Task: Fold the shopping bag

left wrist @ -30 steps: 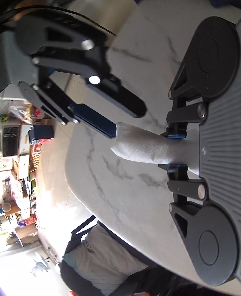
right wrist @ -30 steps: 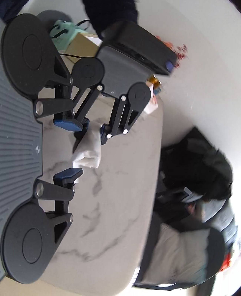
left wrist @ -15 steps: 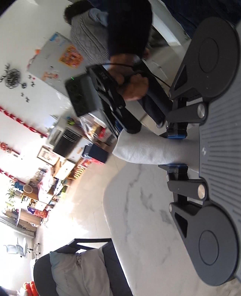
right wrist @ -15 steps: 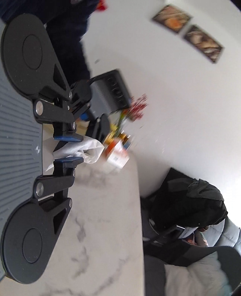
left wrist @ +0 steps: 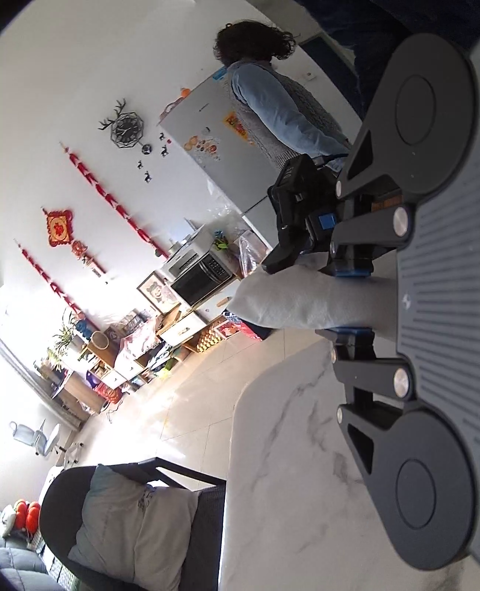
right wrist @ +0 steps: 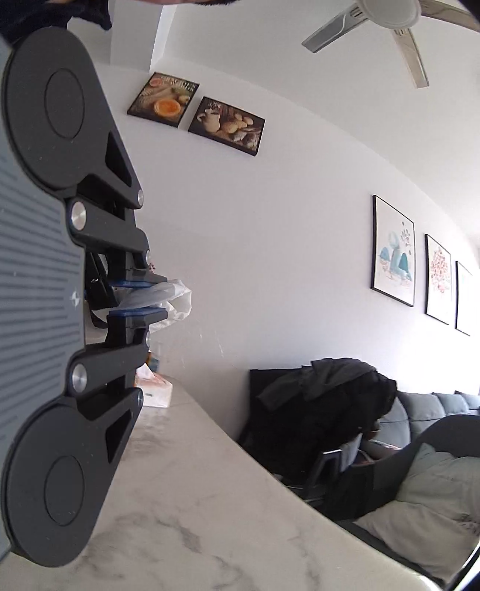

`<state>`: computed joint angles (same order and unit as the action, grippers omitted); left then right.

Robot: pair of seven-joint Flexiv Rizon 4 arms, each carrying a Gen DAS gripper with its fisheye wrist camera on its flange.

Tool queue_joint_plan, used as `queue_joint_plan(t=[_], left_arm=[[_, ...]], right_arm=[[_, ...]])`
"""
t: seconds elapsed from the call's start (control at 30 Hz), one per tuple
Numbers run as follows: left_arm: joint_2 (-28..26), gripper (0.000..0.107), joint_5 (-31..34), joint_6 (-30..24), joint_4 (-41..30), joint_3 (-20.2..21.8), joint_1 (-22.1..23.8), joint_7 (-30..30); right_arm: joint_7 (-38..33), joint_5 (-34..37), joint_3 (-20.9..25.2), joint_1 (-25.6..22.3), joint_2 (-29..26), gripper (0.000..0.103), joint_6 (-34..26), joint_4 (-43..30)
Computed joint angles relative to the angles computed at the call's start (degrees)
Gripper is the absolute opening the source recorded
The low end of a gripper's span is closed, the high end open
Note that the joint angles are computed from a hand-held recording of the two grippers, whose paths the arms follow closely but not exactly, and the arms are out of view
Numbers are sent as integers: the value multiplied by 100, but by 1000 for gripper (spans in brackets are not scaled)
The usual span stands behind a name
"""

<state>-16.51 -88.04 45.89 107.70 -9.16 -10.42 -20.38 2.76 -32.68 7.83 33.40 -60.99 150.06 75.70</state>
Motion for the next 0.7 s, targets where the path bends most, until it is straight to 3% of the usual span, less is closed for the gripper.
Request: queue_joint_plan(t=[0.17,0.27,0.33,0.37,0.4,0.43,0.5,0.57,0.6,0.7], left_arm=[[-27,22,-255,786,13,-67,-286,192],[-26,22,255,986,6,-5,-321,-95],[-28,22,632,1069,72,34,-282,-353],[-20,22,818,1128,98,54,-259,-530],[-19,21,1056,1279,130,80,-260,-698],[-14,21,1386,1446,164,119,-264,-894],[45,21,2269,1789,277,232,-266,-1351],[113,21,3023,2062,430,308,-262,-1656],[120,21,3562,2219,473,389,-294,-1864],[231,22,4296,2515,685,369,-273,-1966]], right_arm=[[64,712,229,151,-115,10,-122,-143],[466,848,313,185,-181,10,-255,-197],[740,413,161,93,-32,28,-714,-60],[910,63,-64,71,108,53,-966,40],[847,-541,-103,-102,408,64,-1554,278],[565,-912,46,-275,635,65,-2043,447],[-350,-1818,847,-860,1095,71,-3646,651],[-973,-2389,1781,-1350,1205,72,-5052,570],[-1490,-2373,2247,-1478,1176,73,-5651,461],[-1927,-2988,3647,-1820,609,77,-6900,-109]])
